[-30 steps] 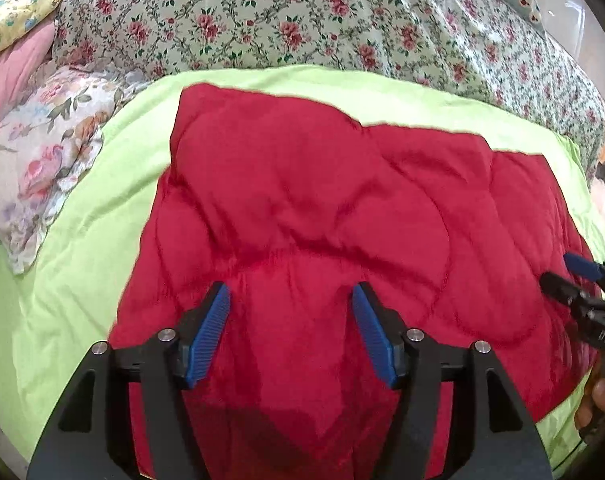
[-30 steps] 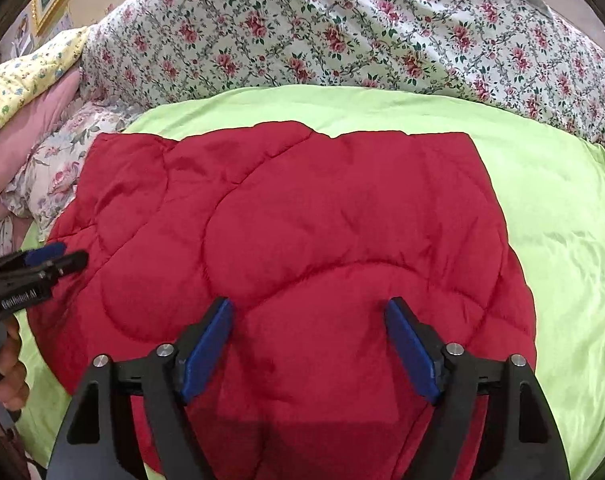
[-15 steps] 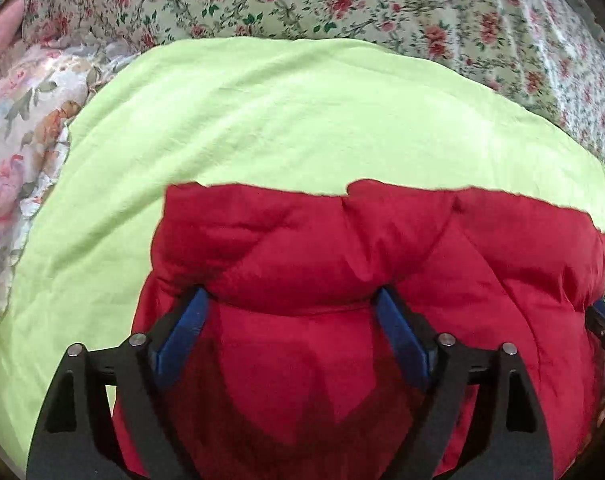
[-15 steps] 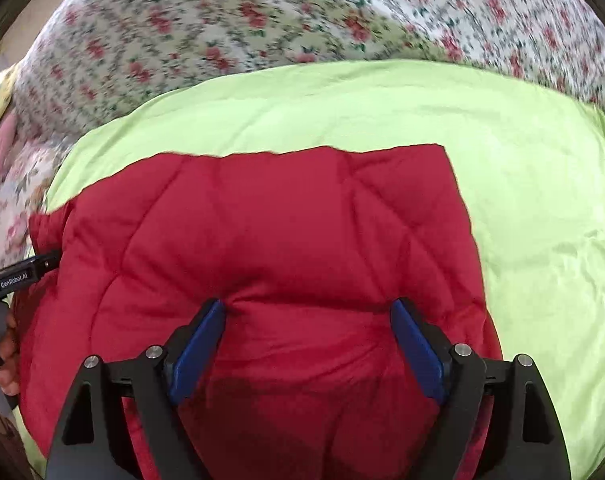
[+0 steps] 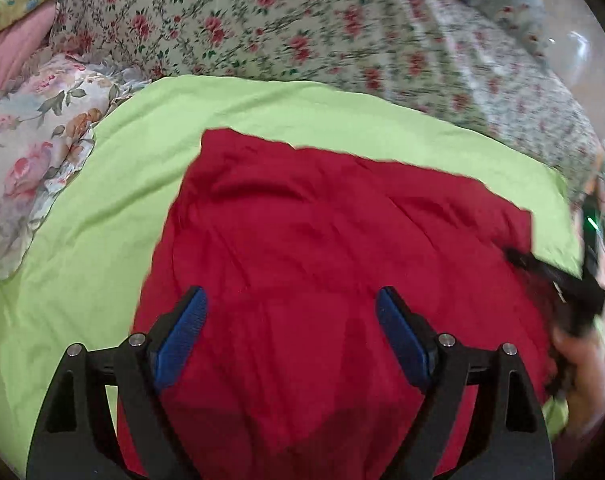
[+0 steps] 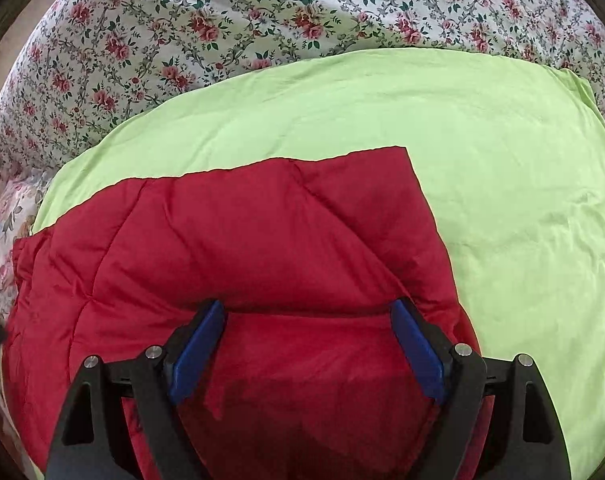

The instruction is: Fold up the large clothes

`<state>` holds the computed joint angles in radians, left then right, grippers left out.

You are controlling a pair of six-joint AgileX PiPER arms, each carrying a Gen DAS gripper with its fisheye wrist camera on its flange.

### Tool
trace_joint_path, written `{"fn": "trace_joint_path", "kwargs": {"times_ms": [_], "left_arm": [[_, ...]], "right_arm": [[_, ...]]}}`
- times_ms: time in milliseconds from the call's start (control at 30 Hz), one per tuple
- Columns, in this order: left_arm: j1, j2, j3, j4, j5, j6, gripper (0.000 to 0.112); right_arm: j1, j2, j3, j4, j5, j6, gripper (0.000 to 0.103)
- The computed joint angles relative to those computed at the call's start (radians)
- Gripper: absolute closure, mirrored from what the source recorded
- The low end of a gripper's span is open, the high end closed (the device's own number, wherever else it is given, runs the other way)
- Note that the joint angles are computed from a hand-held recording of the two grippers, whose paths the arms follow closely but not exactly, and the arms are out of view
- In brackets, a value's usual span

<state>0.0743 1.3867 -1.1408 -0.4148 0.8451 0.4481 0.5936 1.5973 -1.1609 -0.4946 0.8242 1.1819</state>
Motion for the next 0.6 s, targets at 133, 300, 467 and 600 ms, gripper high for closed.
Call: {"fn": "trace_joint_path", "kwargs": {"times_ms": [133, 300, 467, 600], "left_arm": [[0.027, -0.132, 0.114, -0.016, 0.034, 0.055, 0.025], [0.072, -0.206, 0.185, -0.022, 0.072, 0.077, 0.025], [0.063, -0.266, 0.24, -0.002, 0.072, 0.074, 0.025], [0.0, -0.31, 0.281, 0.027, 0.067, 0.029, 0.025]], "right_arm": [[0.026, -0.034, 0.023, -0.053, 0.011, 0.073, 0.018], [0.166, -0.144, 0.075, -0.186, 0.092, 0.228, 0.016], [0.417, -0.213, 0.091, -0.261, 0.235, 0.343, 0.016], [0.623, -0.18, 0.045, -0.291, 0.337, 0.392, 0.016]]}}
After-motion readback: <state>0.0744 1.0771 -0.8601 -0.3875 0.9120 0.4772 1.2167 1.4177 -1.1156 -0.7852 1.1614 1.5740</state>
